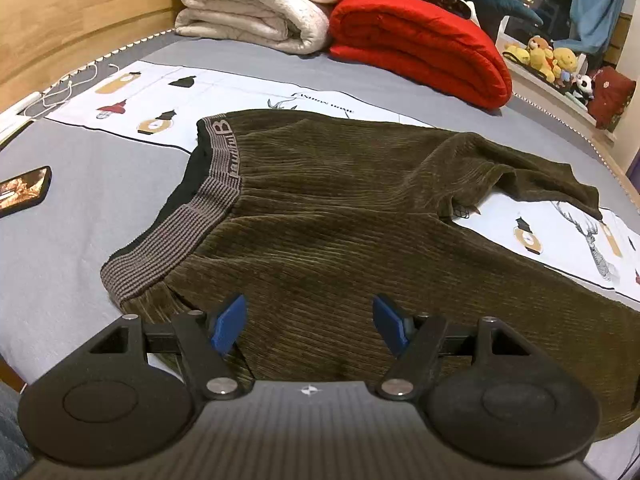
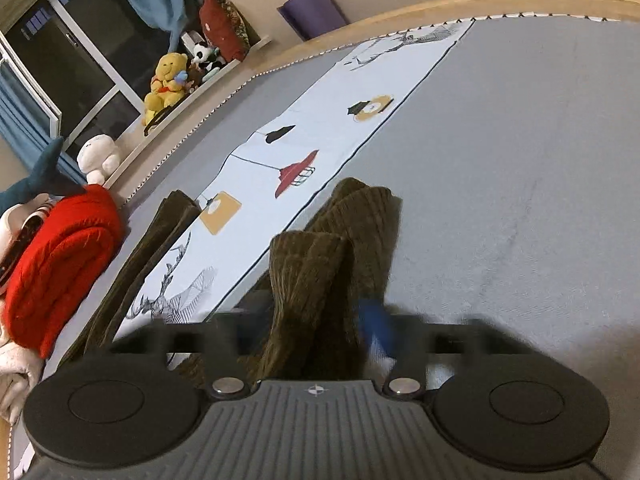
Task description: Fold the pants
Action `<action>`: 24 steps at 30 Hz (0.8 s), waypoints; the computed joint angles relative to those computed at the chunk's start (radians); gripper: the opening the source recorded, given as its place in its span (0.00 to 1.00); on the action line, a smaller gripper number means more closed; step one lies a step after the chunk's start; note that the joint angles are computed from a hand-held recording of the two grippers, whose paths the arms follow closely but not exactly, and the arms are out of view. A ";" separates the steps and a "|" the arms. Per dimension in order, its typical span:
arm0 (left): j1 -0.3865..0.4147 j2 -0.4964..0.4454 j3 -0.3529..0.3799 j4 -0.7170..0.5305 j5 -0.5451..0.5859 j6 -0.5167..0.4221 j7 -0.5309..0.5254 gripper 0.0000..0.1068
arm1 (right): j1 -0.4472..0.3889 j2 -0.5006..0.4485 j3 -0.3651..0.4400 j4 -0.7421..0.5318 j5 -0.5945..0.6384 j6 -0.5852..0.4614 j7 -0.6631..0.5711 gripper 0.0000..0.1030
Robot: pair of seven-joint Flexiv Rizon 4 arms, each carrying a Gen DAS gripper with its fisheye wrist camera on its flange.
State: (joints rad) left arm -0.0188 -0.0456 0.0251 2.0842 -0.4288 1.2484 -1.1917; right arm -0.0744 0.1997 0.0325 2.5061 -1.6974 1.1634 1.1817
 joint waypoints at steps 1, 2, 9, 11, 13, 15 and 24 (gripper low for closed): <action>0.001 0.002 0.001 0.000 0.001 -0.003 0.000 0.71 | 0.014 -0.001 0.025 -0.001 0.071 -0.042 -0.055 0.13; 0.001 0.005 0.001 0.002 -0.005 -0.002 0.006 0.71 | 0.039 0.010 0.071 0.000 0.175 -0.126 -0.125 0.13; 0.004 0.012 0.003 0.007 -0.029 0.034 0.051 0.76 | 0.264 0.196 0.333 -0.004 0.890 -0.737 -0.416 0.16; 0.003 0.019 0.002 0.011 -0.055 0.033 0.076 0.83 | 0.306 0.247 0.352 0.005 1.003 -0.791 -0.423 0.22; -0.003 0.031 0.000 0.023 -0.096 0.044 0.116 0.88 | 0.344 0.272 0.388 -0.030 1.071 -0.903 -0.462 0.38; -0.016 0.050 -0.003 0.040 -0.155 0.067 0.184 0.93 | 0.365 0.286 0.420 -0.063 1.038 -0.969 -0.449 0.49; -0.193 0.158 0.025 0.138 -0.480 0.300 0.652 0.96 | 0.444 0.133 0.454 -0.277 0.588 -0.822 -0.432 0.82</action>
State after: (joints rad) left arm -0.2115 0.1123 0.0505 2.2219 -0.9086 1.5483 -0.5400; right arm 0.3700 0.3328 0.4862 2.2289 -1.1098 0.3419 0.7496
